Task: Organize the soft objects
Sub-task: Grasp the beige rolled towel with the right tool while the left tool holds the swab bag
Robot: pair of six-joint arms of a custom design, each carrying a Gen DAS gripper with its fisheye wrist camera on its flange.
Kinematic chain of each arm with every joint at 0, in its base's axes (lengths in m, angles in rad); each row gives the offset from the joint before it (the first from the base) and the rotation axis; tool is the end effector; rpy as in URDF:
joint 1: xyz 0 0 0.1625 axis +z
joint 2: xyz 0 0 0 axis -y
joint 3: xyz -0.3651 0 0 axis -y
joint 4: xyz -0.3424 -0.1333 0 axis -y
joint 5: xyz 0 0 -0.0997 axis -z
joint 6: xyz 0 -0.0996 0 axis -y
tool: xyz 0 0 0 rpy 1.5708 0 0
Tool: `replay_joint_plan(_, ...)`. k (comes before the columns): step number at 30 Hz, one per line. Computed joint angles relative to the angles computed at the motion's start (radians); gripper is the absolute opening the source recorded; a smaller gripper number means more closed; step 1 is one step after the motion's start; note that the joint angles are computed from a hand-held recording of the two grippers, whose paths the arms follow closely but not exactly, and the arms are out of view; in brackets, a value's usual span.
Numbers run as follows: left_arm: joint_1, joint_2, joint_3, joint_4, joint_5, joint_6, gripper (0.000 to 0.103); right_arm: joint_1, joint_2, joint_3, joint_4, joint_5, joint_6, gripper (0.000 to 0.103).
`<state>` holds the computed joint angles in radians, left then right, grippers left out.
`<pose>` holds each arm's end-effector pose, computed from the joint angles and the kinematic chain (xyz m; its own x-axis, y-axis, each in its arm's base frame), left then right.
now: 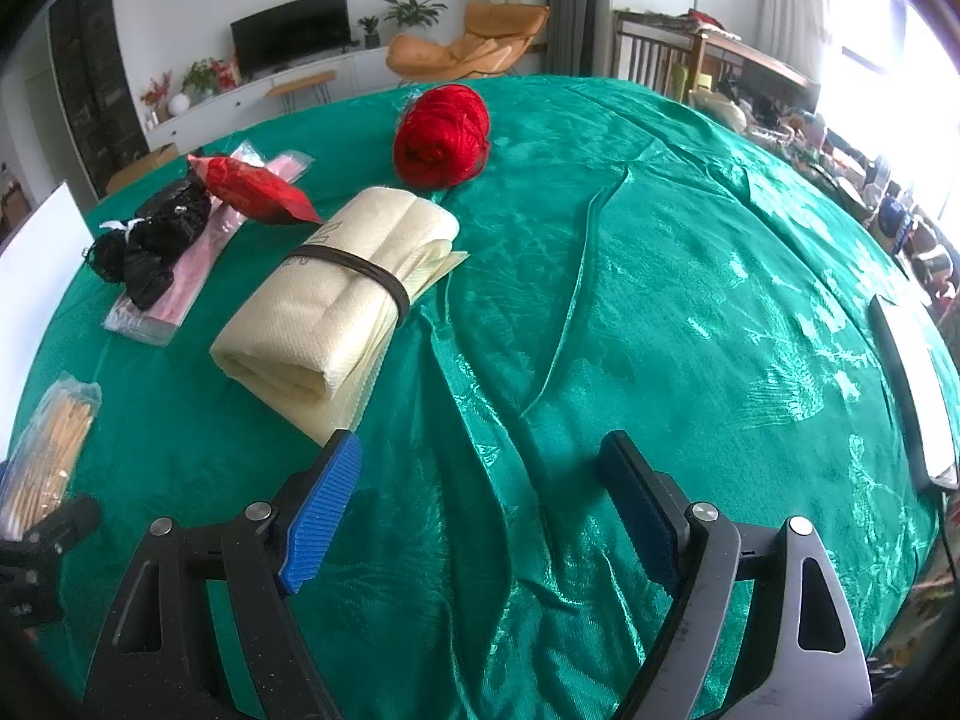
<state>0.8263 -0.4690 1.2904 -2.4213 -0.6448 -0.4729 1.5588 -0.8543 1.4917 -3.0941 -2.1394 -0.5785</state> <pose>-0.2909 -0.6299 0.0199 -0.7160 0.0125 -0.6980 0.3945 0.8321 -0.3898 0.0720 -0.6439 0.2582 -0.7054 0.0118 0.7087 -0.4516 0.7631 -0.4622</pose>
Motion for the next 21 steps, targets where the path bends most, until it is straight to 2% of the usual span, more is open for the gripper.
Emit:
replay_joint_plan(9, -0.003, -0.021, 0.039, -0.03, 0.003, 0.008, 0.103, -0.004, 0.0, 0.0, 0.002, 0.012, 0.006, 0.085)
replay_joint_plan(11, -0.003, -0.019, 0.038, -0.03, 0.003, 0.008, 0.103, -0.021, -0.032, 0.016, 0.036, 0.081, 0.062, 0.084)
replay_joint_plan(13, -0.004, -0.018, 0.037, -0.03, 0.003, 0.008, 0.103, -0.06, -0.094, 0.042, 0.108, 0.246, 0.155, 0.084)
replay_joint_plan(14, -0.003, -0.018, 0.036, -0.029, 0.003, 0.008, 0.103, -0.074, -0.114, 0.045, 0.135, 0.309, 0.189, 0.084)
replay_joint_plan(15, -0.003, -0.018, 0.035, -0.029, 0.003, 0.008, 0.103, -0.077, -0.121, 0.039, 0.149, 0.334, 0.217, 0.084)
replay_joint_plan(17, -0.002, -0.013, 0.028, -0.027, 0.005, 0.01, 0.103, -0.059, -0.105, -0.019, 0.2, 0.319, 0.28, 0.085)
replay_joint_plan(19, -0.004, -0.022, 0.039, -0.025, 0.007, 0.002, 0.103, -0.027, -0.063, -0.125, 0.306, 0.301, 0.316, 0.085)
replay_joint_plan(21, -0.005, -0.025, 0.042, -0.022, 0.008, -0.002, 0.103, 0.014, 0.017, -0.27, 0.435, 0.207, 0.354, 0.085)
